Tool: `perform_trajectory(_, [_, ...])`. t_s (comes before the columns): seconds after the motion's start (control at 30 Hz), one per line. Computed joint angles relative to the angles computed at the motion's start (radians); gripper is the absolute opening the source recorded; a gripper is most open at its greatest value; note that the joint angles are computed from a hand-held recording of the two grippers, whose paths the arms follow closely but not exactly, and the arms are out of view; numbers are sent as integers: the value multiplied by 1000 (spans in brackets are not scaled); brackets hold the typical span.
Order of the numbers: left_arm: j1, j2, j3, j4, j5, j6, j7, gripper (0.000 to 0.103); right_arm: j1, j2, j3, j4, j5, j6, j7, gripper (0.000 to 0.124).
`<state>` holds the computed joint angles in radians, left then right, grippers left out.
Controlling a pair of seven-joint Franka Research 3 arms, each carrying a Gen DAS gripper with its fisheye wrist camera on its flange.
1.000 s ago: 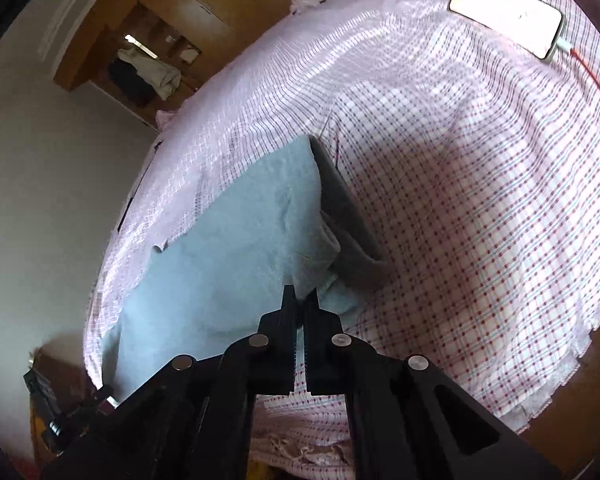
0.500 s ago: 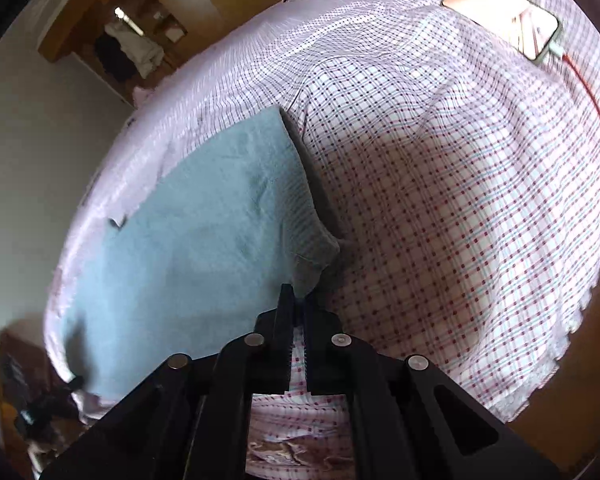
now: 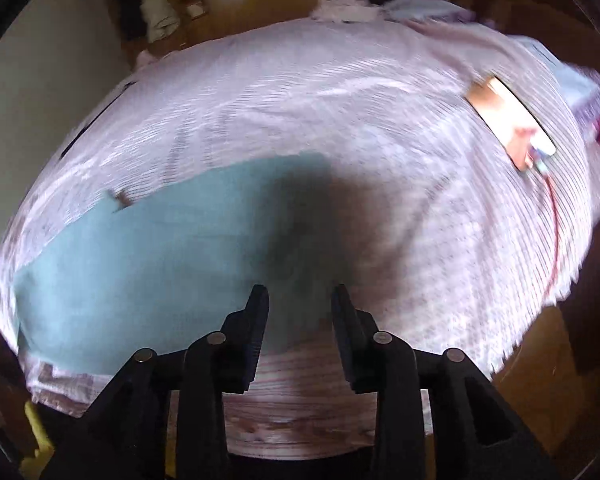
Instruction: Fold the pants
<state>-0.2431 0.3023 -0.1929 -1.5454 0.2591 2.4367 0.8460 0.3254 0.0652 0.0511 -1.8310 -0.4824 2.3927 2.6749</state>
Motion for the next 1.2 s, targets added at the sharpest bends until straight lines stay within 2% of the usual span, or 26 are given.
perform_trajectory(0.17, [42,2,0,-20,-69,78,-15,15,28,128,12,172,97,1,-189,29])
perform_trajectory(0.23, [47,28,-4,7,-89,85,-9,17,47,191,7,246,144,-6,-248,29])
perform_trajectory(0.3, [53,62,-12,51,-120,78,3,27,64,249,-1,309,190,3,-289,29])
perform_trajectory(0.4, [70,94,-36,65,-185,144,33,42,92,305,-14,366,242,24,-328,29])
perform_trajectory(0.47, [70,124,-42,91,-210,168,43,43,107,331,-19,393,275,26,-367,29])
perform_trajectory(0.6, [44,195,-24,183,-192,139,26,44,133,363,-41,419,303,1,-403,29])
perform_trajectory(0.73, [4,266,14,290,-136,71,-28,43,129,353,-44,383,354,20,-410,29])
perform_trajectory(0.8, [2,285,15,312,-128,79,-40,42,131,346,-49,367,360,35,-405,29])
perform_trajectory(0.83, [7,292,5,317,-133,98,-30,36,132,343,-51,360,361,45,-401,29])
perform_trajectory(0.87, [13,294,-5,316,-140,113,-18,19,133,336,-55,347,359,59,-396,29])
perform_trajectory(0.9, [15,303,-9,331,-143,111,-7,10,133,334,-57,343,357,65,-394,29])
perform_trajectory(1.0, [1,302,-5,354,-123,107,20,8,137,322,-63,331,344,80,-383,29])
perform_trajectory(1.07, [0,297,-23,366,-129,115,62,8,140,317,-66,323,332,92,-374,29])
perform_trajectory(1.2, [-30,343,-43,485,-134,69,155,8,137,308,-64,310,329,109,-367,29])
